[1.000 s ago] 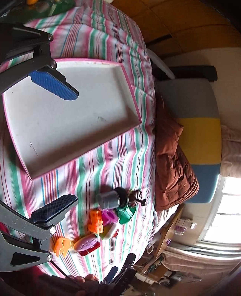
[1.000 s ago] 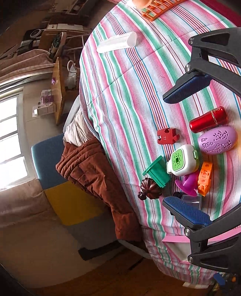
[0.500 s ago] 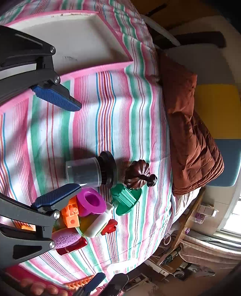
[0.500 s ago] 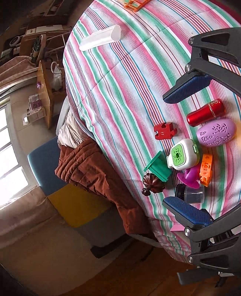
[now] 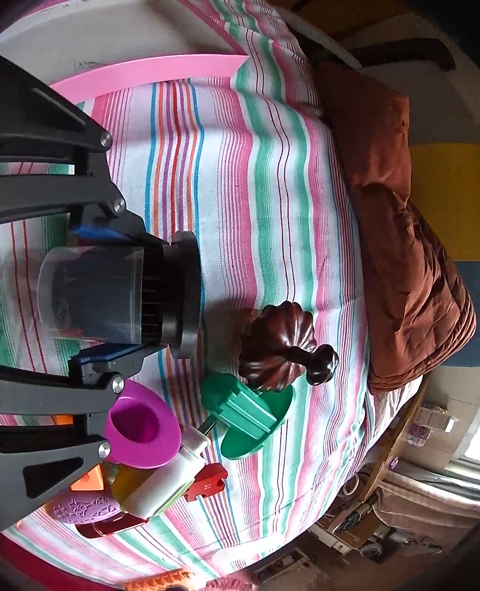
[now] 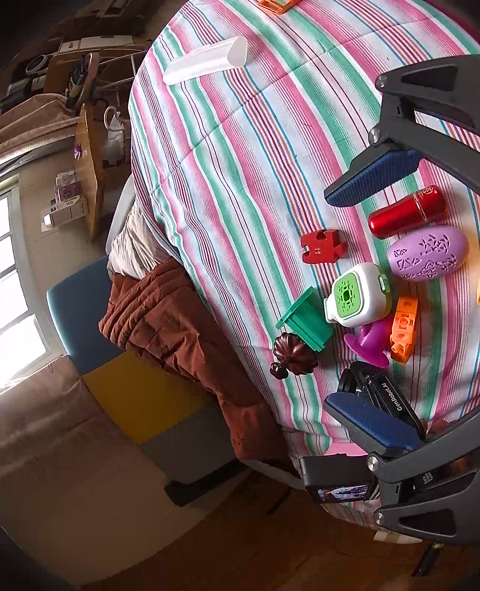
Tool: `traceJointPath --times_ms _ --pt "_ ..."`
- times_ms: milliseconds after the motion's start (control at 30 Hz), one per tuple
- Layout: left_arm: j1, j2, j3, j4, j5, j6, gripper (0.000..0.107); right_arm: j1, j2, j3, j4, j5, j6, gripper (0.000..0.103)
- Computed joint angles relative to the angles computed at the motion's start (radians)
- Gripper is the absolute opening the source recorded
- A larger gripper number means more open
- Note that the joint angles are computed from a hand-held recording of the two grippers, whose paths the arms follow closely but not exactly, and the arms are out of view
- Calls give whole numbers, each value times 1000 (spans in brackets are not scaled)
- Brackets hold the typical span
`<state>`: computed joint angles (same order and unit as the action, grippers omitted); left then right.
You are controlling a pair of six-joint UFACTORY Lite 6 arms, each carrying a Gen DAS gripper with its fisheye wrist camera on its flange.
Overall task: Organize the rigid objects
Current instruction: 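Close the left gripper on the black-lidded clear cup, then carry the cup into the tray with the left gripper while the right gripper grasps the brown pumpkin lid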
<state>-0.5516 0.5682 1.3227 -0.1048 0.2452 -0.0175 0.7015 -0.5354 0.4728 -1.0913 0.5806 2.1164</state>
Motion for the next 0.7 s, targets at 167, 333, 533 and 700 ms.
traceJointPath --times_ms 167,333,533,700 --pt "27 -192 -219 -214 -66 215 44 13 38 22 11 -4 -22 99" --pt "66 -444 -456 -534 -84 553 44 7 99 49 56 -53 -87 84" --pt "161 -705 -654 -687 -30 740 44 7 239 145 134 -97 -206 50" --pt "294 -837 -741 -785 44 875 44 -65 444 346 138 -146 -322 50"
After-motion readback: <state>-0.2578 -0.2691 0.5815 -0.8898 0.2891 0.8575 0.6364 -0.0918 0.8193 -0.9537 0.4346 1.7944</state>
